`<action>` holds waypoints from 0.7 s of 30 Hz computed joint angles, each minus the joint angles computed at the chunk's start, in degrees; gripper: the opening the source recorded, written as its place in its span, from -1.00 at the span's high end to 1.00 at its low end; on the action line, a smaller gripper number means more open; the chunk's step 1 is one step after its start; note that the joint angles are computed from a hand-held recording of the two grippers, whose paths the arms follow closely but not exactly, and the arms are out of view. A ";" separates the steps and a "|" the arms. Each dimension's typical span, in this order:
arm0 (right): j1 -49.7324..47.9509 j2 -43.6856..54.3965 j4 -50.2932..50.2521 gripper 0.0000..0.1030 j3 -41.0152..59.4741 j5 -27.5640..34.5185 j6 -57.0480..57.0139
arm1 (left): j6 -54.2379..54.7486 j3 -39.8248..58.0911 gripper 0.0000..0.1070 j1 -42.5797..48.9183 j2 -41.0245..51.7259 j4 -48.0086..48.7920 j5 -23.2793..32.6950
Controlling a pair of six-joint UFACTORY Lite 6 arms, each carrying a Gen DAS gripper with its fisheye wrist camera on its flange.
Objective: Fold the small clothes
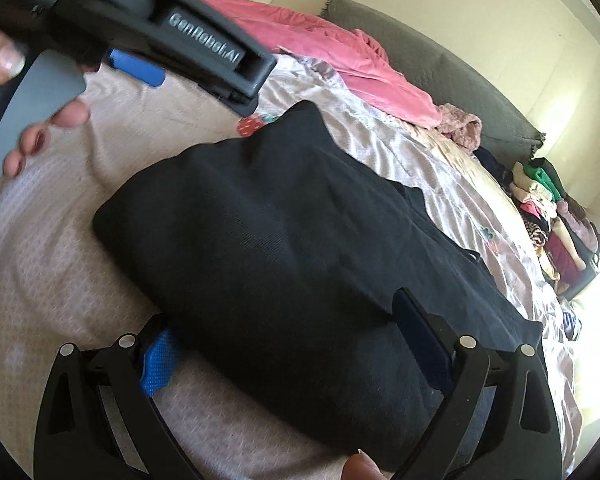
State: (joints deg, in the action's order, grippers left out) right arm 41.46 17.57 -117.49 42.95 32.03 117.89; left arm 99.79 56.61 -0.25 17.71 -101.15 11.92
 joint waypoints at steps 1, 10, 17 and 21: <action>-0.10 -0.50 -1.00 -0.79 -0.44 0.23 1.10 | -1.47 0.56 -0.74 -0.01 0.68 1.31 0.42; -6.50 -9.03 -26.17 0.69 -6.15 -6.35 23.77 | -19.45 6.81 -0.74 1.35 6.95 15.86 11.20; -10.86 -14.01 -42.98 0.81 -9.31 -9.45 41.46 | -29.36 16.05 -0.74 1.20 15.74 22.69 20.78; -12.43 -15.03 -49.50 0.82 -9.72 -9.90 48.28 | -31.96 19.28 -0.74 0.58 18.96 23.19 22.63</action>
